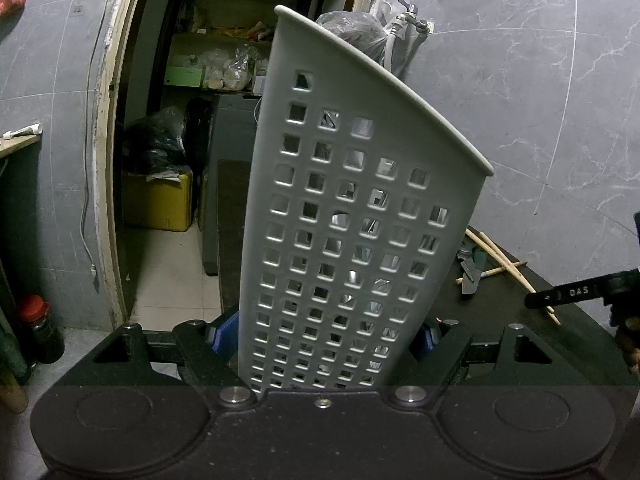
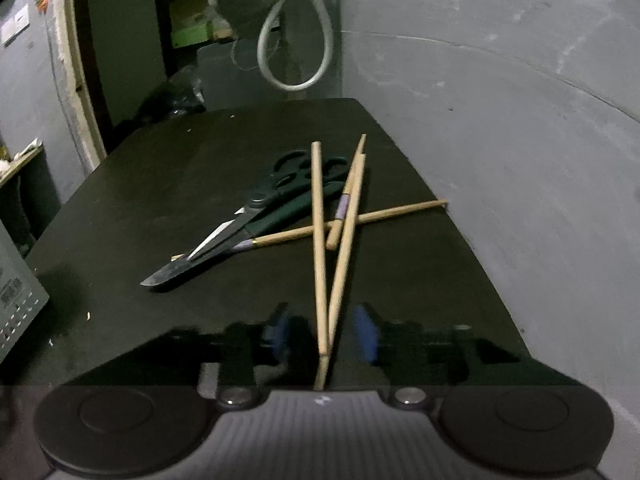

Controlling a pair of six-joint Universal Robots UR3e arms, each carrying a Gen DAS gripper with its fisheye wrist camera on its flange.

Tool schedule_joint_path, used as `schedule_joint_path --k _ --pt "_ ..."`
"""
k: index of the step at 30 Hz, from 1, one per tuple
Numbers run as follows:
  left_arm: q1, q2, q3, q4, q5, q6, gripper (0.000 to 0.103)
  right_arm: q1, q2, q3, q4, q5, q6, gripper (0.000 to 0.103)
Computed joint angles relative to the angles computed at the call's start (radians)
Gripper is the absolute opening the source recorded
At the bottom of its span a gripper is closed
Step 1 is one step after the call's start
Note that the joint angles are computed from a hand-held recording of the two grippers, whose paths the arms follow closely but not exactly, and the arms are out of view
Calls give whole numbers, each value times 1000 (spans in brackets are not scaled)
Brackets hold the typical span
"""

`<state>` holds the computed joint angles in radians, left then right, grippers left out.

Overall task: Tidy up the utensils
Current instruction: 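Close the right tool on two wooden chopsticks, then lift the two chopsticks off the table with the right tool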

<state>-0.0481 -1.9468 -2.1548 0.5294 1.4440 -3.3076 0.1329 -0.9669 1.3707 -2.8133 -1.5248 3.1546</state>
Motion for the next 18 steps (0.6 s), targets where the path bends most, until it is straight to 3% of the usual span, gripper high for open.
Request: schedule_joint_path --k 4,7,12,13,14,16,18 --pt "0 0 0 0 0 1 81 8 70 -148 105 -11 -39 65" --pt "0 0 0 0 0 1 81 4 147 -318 220 -15 -65 64" --pt "2 1 -2 -1 -2 1 81 -26 235 -541 406 66 -116 39" --pt "2 1 -2 -1 -2 1 81 -30 240 -552 411 78 -124 30" --pt "4 1 -3 1 -4 1 81 -30 240 -552 410 80 -132 28" --pt "4 0 -2 -1 -7 0 81 -34 227 -527 400 88 -138 14" --pt "7 -1 -1 0 -10 0 81 -37 198 -474 375 87 -139 13"
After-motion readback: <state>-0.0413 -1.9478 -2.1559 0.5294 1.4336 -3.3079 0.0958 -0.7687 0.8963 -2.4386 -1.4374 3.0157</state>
